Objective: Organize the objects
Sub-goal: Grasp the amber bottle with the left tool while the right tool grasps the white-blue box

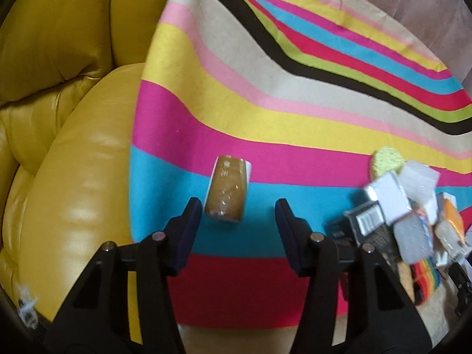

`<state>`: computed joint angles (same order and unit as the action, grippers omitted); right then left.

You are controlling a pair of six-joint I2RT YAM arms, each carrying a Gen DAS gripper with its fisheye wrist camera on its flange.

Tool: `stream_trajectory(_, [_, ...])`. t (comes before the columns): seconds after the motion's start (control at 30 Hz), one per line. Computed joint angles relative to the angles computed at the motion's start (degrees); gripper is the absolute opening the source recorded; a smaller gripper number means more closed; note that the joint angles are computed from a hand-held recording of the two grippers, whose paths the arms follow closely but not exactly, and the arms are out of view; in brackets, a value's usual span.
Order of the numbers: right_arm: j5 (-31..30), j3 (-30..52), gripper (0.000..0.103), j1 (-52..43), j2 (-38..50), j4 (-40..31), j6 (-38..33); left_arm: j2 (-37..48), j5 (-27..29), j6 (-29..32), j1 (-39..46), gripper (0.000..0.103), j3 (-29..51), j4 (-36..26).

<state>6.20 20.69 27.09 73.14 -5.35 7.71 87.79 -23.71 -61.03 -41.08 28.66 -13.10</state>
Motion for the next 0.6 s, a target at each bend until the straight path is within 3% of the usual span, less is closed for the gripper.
stream_trajectory(0.03, [-0.13,0.07,0.078,-0.10,0.51,0.26,-0.04,0.94,0.57,0.57,0.81,0.055,0.20,0.58])
stream_trajectory(0.1, [-0.72,0.29,0.078,-0.60,1.46,0.62,-0.20,2.26,1.99,1.64,2.04,0.041,0.24,1.66])
stream_trajectory(0.2, [-1.27,0.36,0.078,-1.14,1.97,0.79,-0.34,2.40,1.62,1.38,1.16,0.033,0.52,1.24])
stream_trajectory(0.43, [-2.06,-0.53,0.072,-2.33,1.15,1.34,-0.35,-3.86,-2.89,-5.41,-5.15,0.032,1.45,-6.19])
stream_trajectory(0.6, [-2.98,-1.99,0.072,-3.15,-1.92,1.02,-0.87,-6.72,-8.86,-15.10,-14.15,0.032,5.12,-13.61])
